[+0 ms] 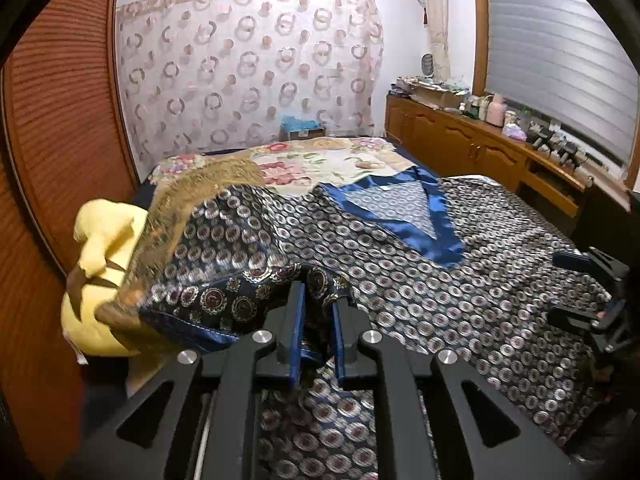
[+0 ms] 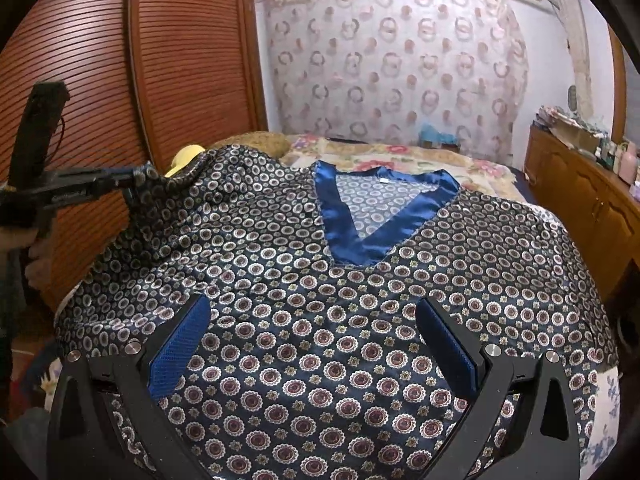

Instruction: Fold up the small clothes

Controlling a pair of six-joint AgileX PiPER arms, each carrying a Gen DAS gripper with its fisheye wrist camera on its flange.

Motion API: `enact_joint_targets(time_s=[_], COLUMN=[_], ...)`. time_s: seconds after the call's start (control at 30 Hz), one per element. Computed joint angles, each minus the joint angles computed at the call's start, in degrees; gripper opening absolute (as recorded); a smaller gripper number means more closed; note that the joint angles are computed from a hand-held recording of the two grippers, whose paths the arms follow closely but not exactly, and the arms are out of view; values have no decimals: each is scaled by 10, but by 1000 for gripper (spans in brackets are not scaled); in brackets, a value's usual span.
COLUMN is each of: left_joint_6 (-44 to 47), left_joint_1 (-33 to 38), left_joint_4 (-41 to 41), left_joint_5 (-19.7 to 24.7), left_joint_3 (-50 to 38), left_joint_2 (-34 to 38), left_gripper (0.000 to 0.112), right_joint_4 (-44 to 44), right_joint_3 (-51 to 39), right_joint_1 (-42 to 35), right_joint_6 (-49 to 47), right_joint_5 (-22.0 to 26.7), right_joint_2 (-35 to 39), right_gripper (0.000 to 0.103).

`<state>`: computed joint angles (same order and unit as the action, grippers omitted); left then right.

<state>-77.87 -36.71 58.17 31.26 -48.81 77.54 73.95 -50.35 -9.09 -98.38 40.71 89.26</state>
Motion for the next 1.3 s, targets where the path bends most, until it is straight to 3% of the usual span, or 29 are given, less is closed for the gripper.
enact_joint_targets(time_s=[0.1,0.23,0.43,0.6,0.83,1.1,1.3], left_joint_6=[-61,-116,-160,-197,-233,-244,-248], left_joint_1=[-27,-54,-97,-96,-104,-105,-117], left_joint_4=[30,60,76,87,94,97,92], left_joint_5=[15,42,108,124,164,170,193], left_joint_3=[23,55,90,125,157,187,202], left_joint_2=[-20,-62,-103,-128,-157,-186,-205], left_gripper=[26,34,55,57,57,57,58], right_joint_4=[-3,-6,-14,-43,-126,-202,-244], right_joint_3=[0,-1,-7,-30,-142,-261,-306], right_joint_1=[2,4,8,25,87,196,297], right_joint_6=[3,4,10,29,125,220,259], right_joint_5=[-1,-1,0,9,80,91,52], right_joint_2=[0,1,-1,-1,59,132,169], right_gripper=[103,103,103,103,102,91,89])
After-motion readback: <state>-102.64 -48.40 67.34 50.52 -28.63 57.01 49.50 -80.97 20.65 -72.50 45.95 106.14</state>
